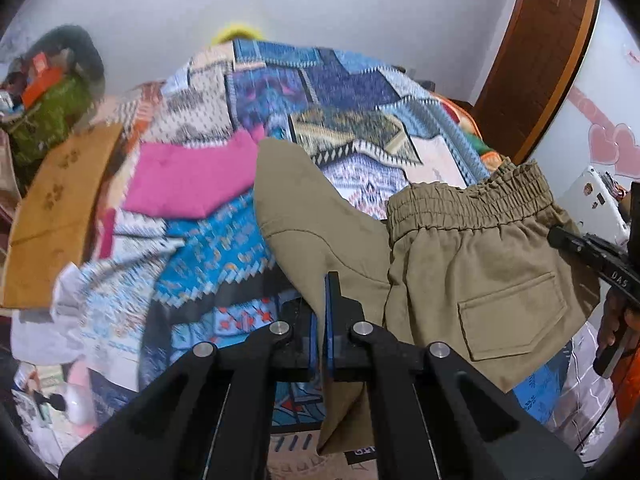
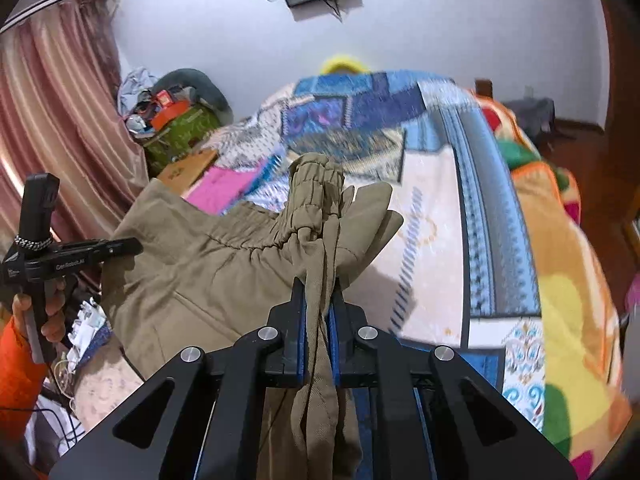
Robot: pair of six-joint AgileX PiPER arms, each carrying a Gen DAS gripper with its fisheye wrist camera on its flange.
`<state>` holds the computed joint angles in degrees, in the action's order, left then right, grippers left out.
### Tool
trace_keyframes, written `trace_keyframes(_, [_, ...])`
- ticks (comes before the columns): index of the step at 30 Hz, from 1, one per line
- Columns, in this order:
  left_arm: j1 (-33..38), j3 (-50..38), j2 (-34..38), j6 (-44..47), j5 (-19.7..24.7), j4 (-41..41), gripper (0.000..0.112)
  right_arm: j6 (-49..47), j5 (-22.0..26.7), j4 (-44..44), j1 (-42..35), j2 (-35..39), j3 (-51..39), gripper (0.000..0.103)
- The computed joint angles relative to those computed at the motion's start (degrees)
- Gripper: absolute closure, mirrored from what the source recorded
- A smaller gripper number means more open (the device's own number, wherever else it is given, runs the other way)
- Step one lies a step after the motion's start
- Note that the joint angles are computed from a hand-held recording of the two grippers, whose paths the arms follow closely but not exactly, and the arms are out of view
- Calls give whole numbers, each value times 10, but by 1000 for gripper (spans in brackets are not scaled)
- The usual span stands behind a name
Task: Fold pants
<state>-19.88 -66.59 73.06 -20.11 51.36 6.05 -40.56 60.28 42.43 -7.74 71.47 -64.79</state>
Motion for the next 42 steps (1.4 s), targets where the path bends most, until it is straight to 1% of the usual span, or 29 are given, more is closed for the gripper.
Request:
trace_keyframes(2, [-1, -21, -4, -7, 12, 24, 109, 11, -7, -2, 16, 3, -23, 95])
trace_keyframes(5, [15, -56, -4, 4, 24, 36, 109, 24, -23, -8, 43, 13, -59, 96])
trace_keyframes(7, [31, -83, 2, 26, 36, 36, 109, 34, -35, -14, 62, 22, -82, 96])
trace_keyframes(10, [68, -114, 13, 60, 39, 24, 109, 62, -47, -28, 94, 54, -132, 96])
trace_keyframes(15, [139, -156, 49, 115, 30, -8, 109, 102, -78, -72, 159, 118, -215, 96])
trace_keyframes(18, [177, -185, 80, 142, 20, -20, 109, 116, -91, -85, 185, 158, -258, 96])
trace_keyframes(25, [243, -258, 177, 182, -4, -8, 110, 174, -117, -139, 258, 277, -386, 96])
trace_keyframes(29, [272, -278, 227, 191, -37, -6, 109, 198, -117, -166, 288, 347, -459, 96])
trace_keyframes(31, [292, -292, 257, 203, -52, -25, 109, 207, -104, -164, 295, 390, -509, 96])
trace_keyframes(32, [306, -302, 277, 217, -60, -47, 109, 216, -99, -169, 300, 409, -533, 96])
trace_keyframes(33, [310, -306, 289, 219, -66, -49, 109, 221, -98, -177, 306, 429, -555, 96])
trace_keyframes(35, [319, -324, 323, 218, -77, -47, 109, 233, -87, -191, 314, 464, -600, 96])
trace_keyframes(39, [329, -369, 390, 215, -81, -37, 109, 251, -69, -220, 327, 528, -674, 96])
trace_keyframes(42, [328, -380, 429, 200, -99, -8, 109, 258, -69, -243, 335, 563, -697, 96])
